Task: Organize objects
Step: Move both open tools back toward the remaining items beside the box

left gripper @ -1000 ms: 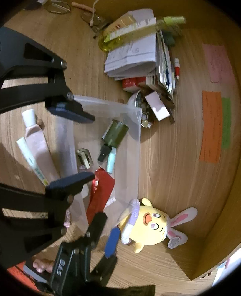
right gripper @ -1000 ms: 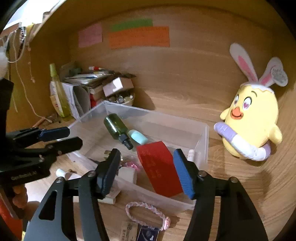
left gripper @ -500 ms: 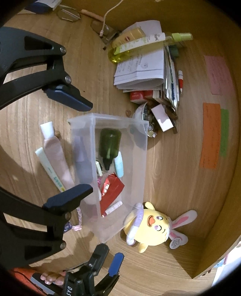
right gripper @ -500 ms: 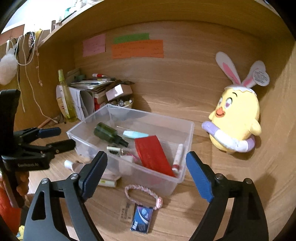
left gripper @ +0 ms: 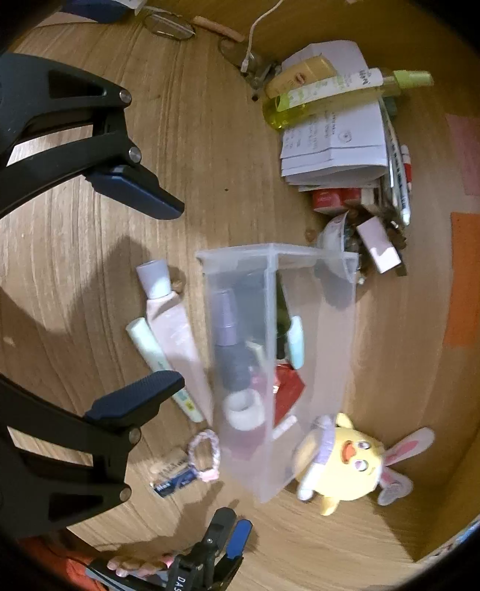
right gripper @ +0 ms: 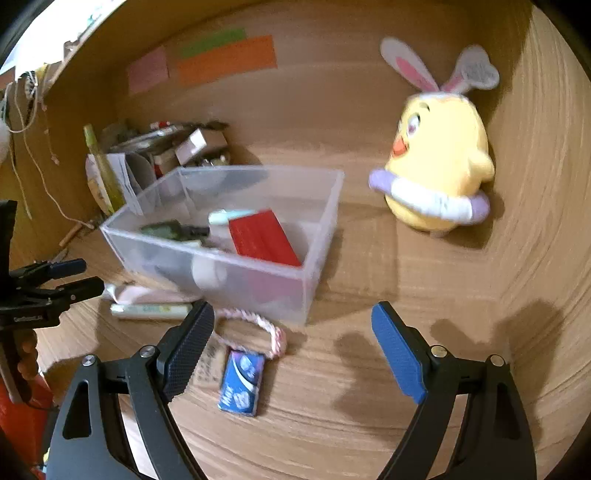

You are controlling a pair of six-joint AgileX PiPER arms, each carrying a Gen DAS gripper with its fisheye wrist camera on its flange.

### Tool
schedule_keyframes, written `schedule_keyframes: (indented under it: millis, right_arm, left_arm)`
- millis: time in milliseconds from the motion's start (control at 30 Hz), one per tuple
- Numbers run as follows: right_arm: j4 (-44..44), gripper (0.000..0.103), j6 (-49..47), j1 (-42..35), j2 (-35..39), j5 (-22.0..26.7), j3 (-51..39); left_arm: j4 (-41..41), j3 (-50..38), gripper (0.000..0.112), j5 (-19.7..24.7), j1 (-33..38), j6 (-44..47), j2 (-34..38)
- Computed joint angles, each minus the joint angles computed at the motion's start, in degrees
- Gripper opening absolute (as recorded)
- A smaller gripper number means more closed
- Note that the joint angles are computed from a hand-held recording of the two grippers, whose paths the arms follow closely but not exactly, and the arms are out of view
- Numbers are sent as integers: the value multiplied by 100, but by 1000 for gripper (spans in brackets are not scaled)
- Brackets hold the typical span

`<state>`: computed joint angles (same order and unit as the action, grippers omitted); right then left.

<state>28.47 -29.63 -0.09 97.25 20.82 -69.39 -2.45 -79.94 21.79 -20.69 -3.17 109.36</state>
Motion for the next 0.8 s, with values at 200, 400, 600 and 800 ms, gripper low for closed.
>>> schedule_keyframes:
  millis: [200,400,600,800]
  right_arm:
    - [-196,85,122,-30,168,148,115]
    - [-568,85,293,79,174,196,226]
    - [-1320,85,905,257,232,200,212]
    - [-1667,83,1124,359,375,333,58]
  left_arm:
    - [-413,-644,84,557,22,490,447]
    - [-412,-1638,84,1256,-46,743,1080]
    - [-915,-2017,86,1527,0,1134,1359]
    - [-1374,-1659,86,1446,-19,1653,1165]
